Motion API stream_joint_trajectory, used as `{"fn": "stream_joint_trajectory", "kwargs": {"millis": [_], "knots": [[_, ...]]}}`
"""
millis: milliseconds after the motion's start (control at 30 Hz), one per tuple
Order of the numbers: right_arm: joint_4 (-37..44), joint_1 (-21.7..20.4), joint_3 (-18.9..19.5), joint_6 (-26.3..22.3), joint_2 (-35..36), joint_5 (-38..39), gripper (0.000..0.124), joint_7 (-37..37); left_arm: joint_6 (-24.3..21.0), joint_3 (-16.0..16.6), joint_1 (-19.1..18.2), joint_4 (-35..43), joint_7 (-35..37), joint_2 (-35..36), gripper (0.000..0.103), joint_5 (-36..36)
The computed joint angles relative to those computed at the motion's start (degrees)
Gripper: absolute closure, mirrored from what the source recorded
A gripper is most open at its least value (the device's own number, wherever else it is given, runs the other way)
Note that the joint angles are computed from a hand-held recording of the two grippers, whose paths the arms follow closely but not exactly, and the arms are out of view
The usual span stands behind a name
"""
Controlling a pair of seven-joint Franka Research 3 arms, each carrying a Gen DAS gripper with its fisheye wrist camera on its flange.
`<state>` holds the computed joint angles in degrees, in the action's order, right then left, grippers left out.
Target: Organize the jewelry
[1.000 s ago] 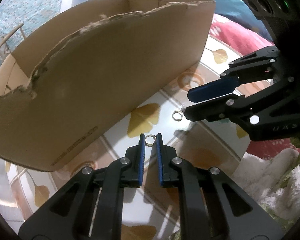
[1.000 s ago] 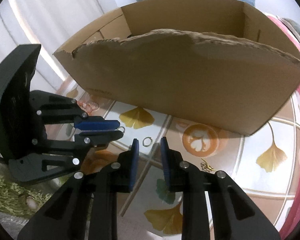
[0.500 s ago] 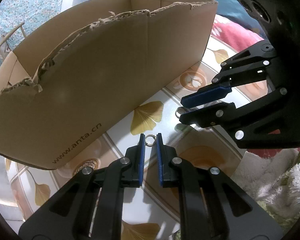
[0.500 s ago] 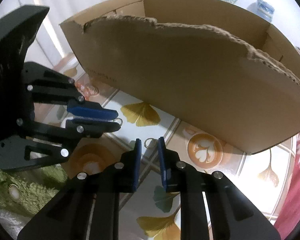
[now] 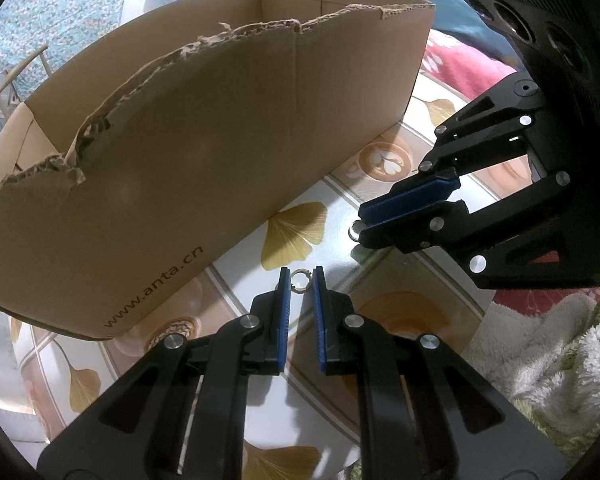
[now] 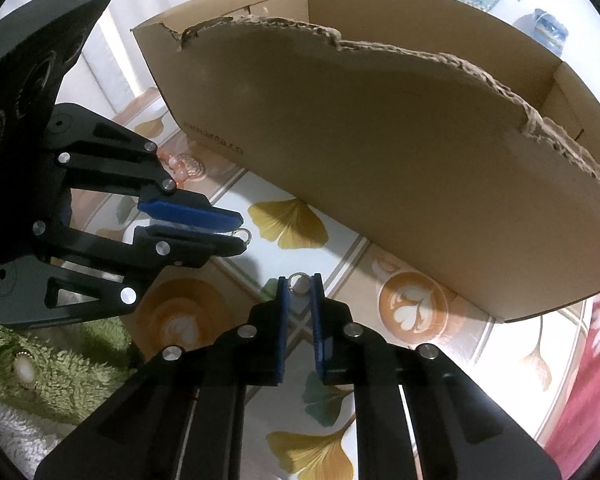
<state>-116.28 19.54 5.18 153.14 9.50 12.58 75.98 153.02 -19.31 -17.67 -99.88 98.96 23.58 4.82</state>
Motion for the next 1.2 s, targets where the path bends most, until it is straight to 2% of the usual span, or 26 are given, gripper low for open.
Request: {"fn": "stream_joint_trajectory", "kwargs": {"millis": [100,333,467,600,1067,1200], "knots": [[0.7,-0.5,0.2,-0.5,0.5,1.4,0.118,-1.1,0.0,0.0,0.0,0.0,0.0,0.0,0.093,0.0],[1.2,-0.5,-0.1,-1.0,0.6,1.8,0.118,-0.3,0.0,-0.1,0.1,0.0,0.1,0.0,0.093,0.0],[2.1,-1.1,0.3,-1.6,0.9,4.6,0.117,-1.0,0.1,0.0,0.0,-0.1,0.0,0.0,0.093,0.0],[2.5,-0.2,-0.5,-0.7,1.4,1.6,0.105,1.8,0.1,0.0,0.1,-0.1,0.0,0.0,0.093,0.0],[1.2,1.7,-1.0,2.3,1.9,-5.2,0.105,8.0,0.3,-0.1,0.1,-0.2,0.0,-0.1,0.093,0.0],[-0.2,1.7,-0.9,3.2,0.9,-5.5,0.110,8.9,0.3,-0.1,0.1,-0.3,0.0,-0.1,0.093,0.0]]}}
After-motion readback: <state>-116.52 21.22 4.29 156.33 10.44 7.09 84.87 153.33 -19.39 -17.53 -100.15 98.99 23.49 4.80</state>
